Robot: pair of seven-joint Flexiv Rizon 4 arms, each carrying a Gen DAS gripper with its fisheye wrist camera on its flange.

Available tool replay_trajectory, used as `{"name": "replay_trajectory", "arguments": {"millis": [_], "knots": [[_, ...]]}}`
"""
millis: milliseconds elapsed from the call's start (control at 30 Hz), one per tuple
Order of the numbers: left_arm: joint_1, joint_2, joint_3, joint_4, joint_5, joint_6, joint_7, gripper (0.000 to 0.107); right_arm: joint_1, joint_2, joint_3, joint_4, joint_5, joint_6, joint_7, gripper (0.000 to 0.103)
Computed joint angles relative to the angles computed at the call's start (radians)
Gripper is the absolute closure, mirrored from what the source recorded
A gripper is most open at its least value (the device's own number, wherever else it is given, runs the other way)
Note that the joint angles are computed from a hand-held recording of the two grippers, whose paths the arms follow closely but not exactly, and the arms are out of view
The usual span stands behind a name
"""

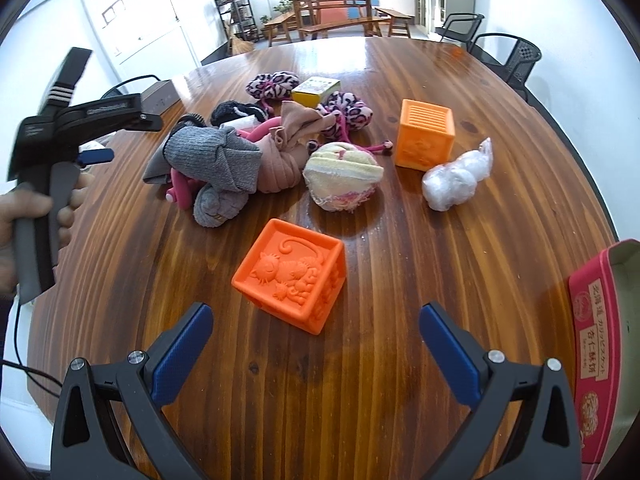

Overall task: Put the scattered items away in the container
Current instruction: 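Grasp the grey knit sock with the left tool, then grasp the orange rubber block with the right tool while the left tool holds the sock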

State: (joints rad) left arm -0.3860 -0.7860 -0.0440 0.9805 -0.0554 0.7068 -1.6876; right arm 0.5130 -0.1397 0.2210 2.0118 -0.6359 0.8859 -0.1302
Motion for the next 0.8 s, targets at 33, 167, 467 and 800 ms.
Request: {"name": "replay_trajectory", "arguments": {"millis": [33, 167, 467, 800], "knots": [[-0.002, -0.015, 0.001, -0.021, 0.002, -0.01, 0.002, 0.004, 0.001, 0.001, 0.0, -0.001, 0.001, -0.005, 0.003, 0.0], [-0.012, -0.08, 0.011, -0.12, 0.012, -0.076, 0.005, 0.004, 0.002, 0.002, 0.002, -0.003, 0.008, -0.019, 0.016, 0.0], [0.0, -0.175, -0.006, -0.256, -0.02, -0.194, 0.041, 0.025, 0.005, -0.027, -0.006, -0.031, 0.011, -0.024, 0.016, 0.0], [0.017, -0.17, -0.04, -0.21, -0.082, -0.171, 0.116, 0.059, 0.037, -0.106, -0.027, -0.091, 0.017, -0.029, 0.033, 0.0]]}}
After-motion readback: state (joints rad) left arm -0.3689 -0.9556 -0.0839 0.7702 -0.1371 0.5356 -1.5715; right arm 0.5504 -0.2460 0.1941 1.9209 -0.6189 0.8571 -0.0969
